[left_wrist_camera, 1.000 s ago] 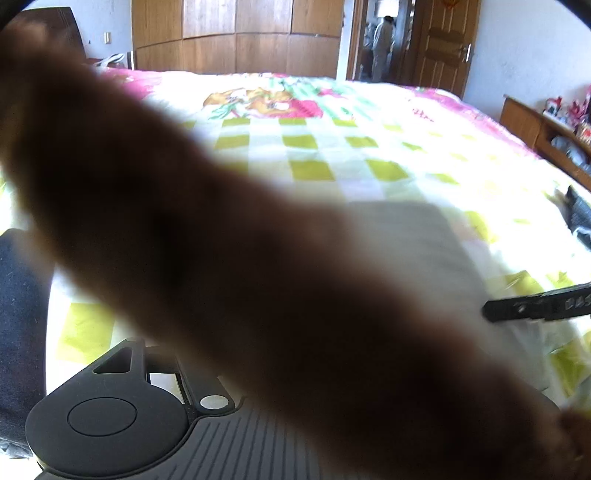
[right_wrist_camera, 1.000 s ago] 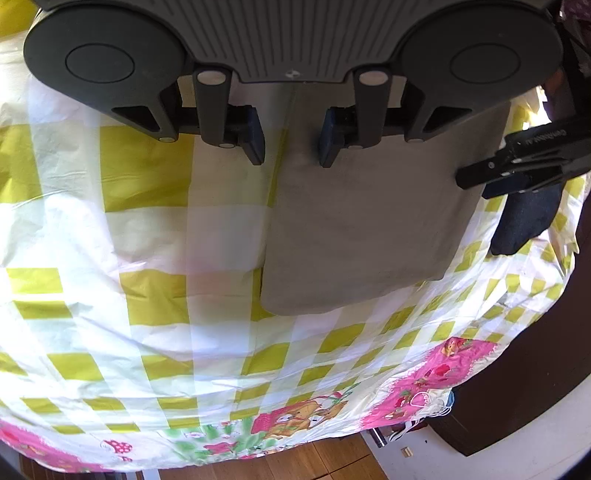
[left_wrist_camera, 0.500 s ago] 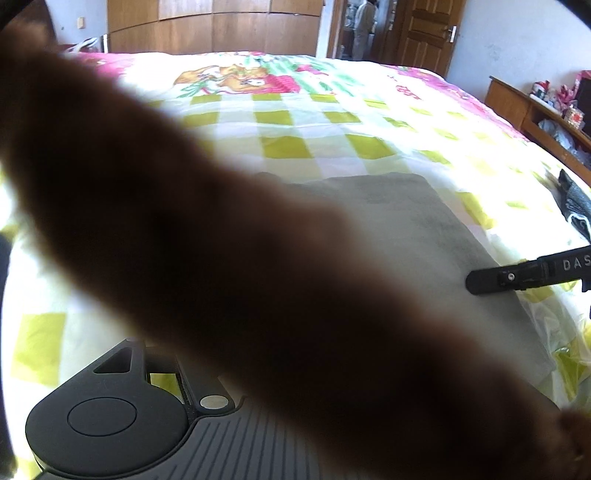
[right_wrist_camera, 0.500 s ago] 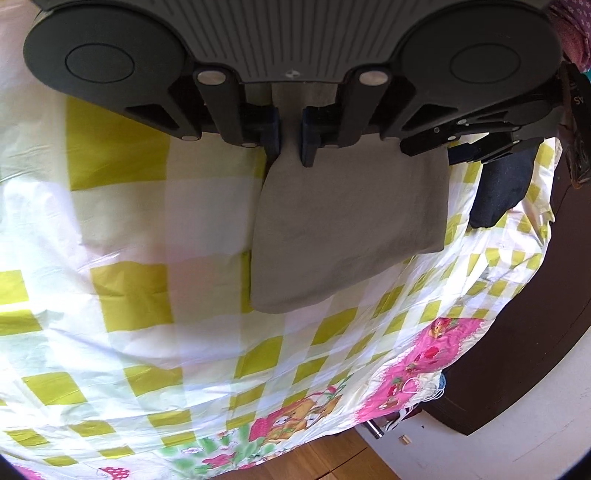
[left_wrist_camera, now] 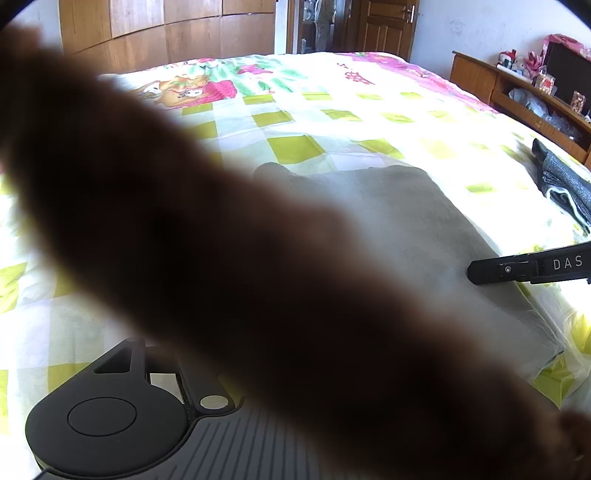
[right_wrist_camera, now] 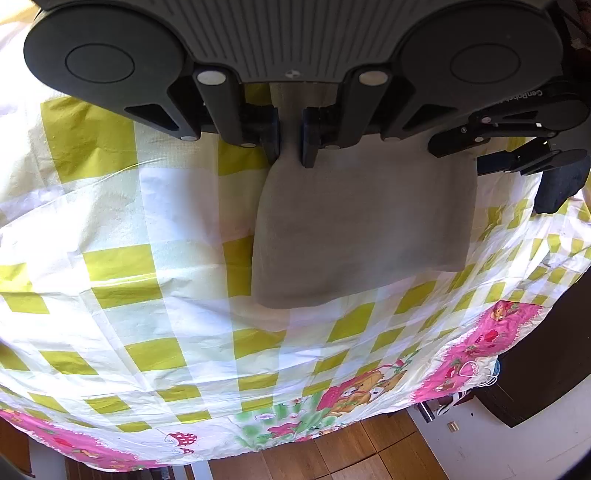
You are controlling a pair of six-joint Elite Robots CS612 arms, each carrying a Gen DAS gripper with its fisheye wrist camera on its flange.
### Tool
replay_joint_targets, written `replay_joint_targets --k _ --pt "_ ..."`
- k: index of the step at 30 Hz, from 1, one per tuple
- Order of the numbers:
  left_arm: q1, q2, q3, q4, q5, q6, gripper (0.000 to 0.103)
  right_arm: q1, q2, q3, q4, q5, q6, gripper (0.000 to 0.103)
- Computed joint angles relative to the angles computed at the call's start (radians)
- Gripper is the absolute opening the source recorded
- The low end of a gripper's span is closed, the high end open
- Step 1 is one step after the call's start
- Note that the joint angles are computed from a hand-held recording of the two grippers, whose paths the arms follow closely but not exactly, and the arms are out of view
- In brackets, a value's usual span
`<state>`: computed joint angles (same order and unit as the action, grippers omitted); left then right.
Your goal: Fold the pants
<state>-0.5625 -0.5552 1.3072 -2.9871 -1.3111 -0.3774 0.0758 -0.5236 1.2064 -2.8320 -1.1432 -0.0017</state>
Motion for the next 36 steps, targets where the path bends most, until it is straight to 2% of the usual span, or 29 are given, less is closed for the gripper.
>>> replay_joint_targets --k 5,11,17,22,30,36 --pt "-0.013 -0.012 0.008 0.029 0.051 0.01 0.066 0.003 -0.008 0.021 -0.04 -0.021 0.006 0.033" --pt "-0.03 -0.028 0.027 0.042 0.102 0.017 0.066 0.009 -0.046 0.092 -0.135 -0.099 -0.048 0.033" --pt "-0.043 -0.043 0.049 0.047 0.132 0.021 0.066 0.007 -0.076 0.168 -0.232 -0.088 -0.062 0.033" --pt "-0.05 -0.052 0.064 0.059 0.148 0.018 0.066 0.012 -0.085 0.188 -0.193 -0.077 -0.092 0.033" --pt "-0.062 -0.07 0.1 0.038 0.174 -0.002 0.066 0.022 -0.105 0.231 -0.253 -0.058 -0.082 0.033" --pt "-0.068 -0.082 0.135 0.001 0.171 -0.036 0.067 0.032 -0.108 0.256 -0.304 -0.071 -0.067 0.033"
